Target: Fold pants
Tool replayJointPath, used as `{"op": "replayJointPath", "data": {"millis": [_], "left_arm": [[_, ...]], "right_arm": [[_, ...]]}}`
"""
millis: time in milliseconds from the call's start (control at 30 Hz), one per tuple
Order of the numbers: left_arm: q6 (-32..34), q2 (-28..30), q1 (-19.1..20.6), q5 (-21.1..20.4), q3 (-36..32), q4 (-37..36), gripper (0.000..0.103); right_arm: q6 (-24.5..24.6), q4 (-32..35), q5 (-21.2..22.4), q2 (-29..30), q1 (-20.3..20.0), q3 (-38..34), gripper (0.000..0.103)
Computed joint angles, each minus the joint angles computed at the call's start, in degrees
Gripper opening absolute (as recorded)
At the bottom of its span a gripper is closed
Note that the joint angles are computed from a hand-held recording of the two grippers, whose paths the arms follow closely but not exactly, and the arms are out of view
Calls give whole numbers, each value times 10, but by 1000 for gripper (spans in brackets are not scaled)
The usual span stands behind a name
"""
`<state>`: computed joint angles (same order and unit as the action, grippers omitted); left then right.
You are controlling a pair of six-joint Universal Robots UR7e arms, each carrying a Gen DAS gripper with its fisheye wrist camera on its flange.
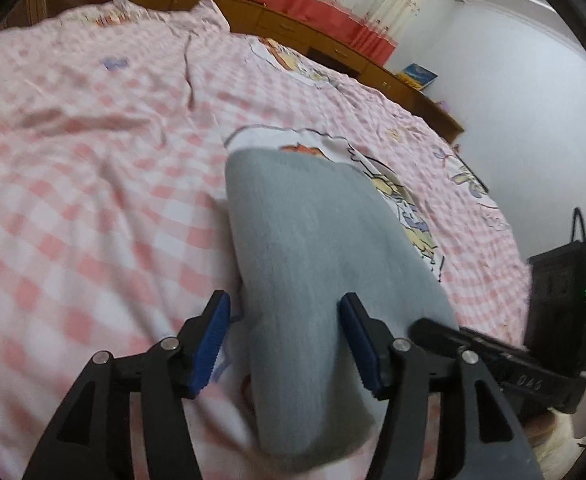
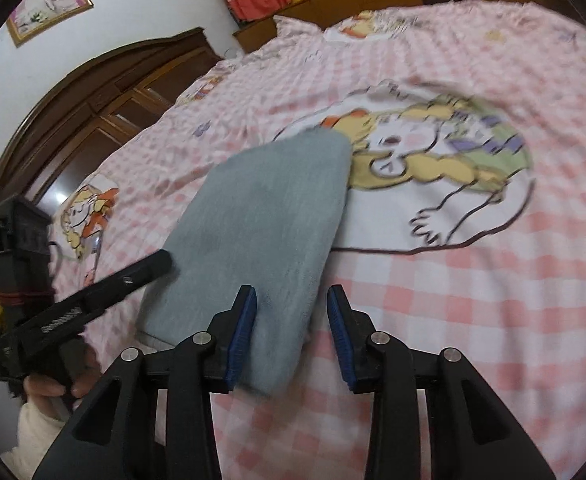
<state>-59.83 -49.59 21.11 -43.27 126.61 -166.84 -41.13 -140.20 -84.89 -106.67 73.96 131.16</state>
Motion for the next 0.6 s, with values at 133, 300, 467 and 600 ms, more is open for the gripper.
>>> {"op": "replayJointPath", "data": {"millis": [133,300,467,600], "left_arm": [[-25,-15,-35,45,-7,52,60],[-48,-17,-55,57,-32,118,60],[-74,-2,-49,26,-51,173,55],[-128,8,-44,13,-65,259,26]], "right_arm": [[-10,5,22,-28,9,4,37],[-18,-15,-1,-22,30,16,37],[-27,-36,-50,-7,27,31,37],[-44,-50,-49,12,2,39,40]]}}
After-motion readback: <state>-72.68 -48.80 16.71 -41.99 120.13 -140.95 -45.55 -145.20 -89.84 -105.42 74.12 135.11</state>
